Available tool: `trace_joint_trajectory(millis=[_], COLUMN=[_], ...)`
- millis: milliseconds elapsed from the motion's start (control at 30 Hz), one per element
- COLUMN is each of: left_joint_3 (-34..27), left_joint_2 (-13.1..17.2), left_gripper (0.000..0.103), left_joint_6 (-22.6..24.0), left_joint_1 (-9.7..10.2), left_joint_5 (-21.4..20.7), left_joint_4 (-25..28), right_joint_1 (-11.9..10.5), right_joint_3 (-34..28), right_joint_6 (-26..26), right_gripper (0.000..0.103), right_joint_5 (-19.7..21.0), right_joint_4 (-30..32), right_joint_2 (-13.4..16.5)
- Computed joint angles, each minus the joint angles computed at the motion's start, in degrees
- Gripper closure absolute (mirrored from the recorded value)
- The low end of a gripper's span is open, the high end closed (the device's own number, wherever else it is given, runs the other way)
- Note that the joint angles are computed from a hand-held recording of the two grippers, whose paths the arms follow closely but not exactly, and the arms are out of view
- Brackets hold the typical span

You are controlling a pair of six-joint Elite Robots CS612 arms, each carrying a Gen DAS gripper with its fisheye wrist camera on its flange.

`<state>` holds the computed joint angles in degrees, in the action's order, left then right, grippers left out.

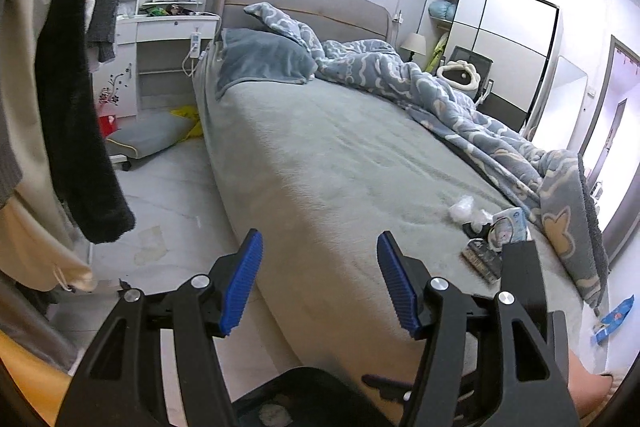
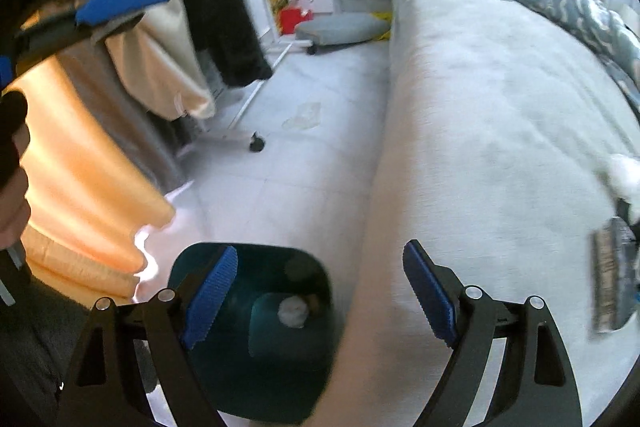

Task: Collect trash
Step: 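Move both tools back to the trash on the bed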

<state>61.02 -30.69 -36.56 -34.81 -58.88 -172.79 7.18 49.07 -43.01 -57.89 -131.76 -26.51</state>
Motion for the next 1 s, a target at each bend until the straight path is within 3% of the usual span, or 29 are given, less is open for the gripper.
trace_joint_trajectory(millis=[400, 533, 700, 1000], left_joint_3=[-12.9, -17.0, -23.3, -37.5], left_joint_2=[6.2, 8.3, 11.3, 18.5], left_gripper=[0.021, 0.015, 0.013, 0.012], left_joint_6=[1.7, 2.1, 3.9, 3.8], left_joint_1=[-0.07, -0.04, -0.3, -0.14], left_joint_5=[-2.4, -3.9, -4.1, -10.7], left_joint_4=[6.7, 8.8, 13.8, 22.6], right_joint_1=[-3.5, -4.3, -5.4, -7.4], right_joint_3=[-6.5, -8.5, -12.1, -16.5], right_joint_6=[8.8, 10.4, 13.2, 15.7], right_gripper=[0.017, 0.017, 0.017, 0.017], right_joint_5=[0.3, 0.5, -0.1, -2.3], right_joint_4=[-10.7, -11.7, -12.3, -13.1], right_joint_2=[3.2, 4.2, 6.1, 8.6])
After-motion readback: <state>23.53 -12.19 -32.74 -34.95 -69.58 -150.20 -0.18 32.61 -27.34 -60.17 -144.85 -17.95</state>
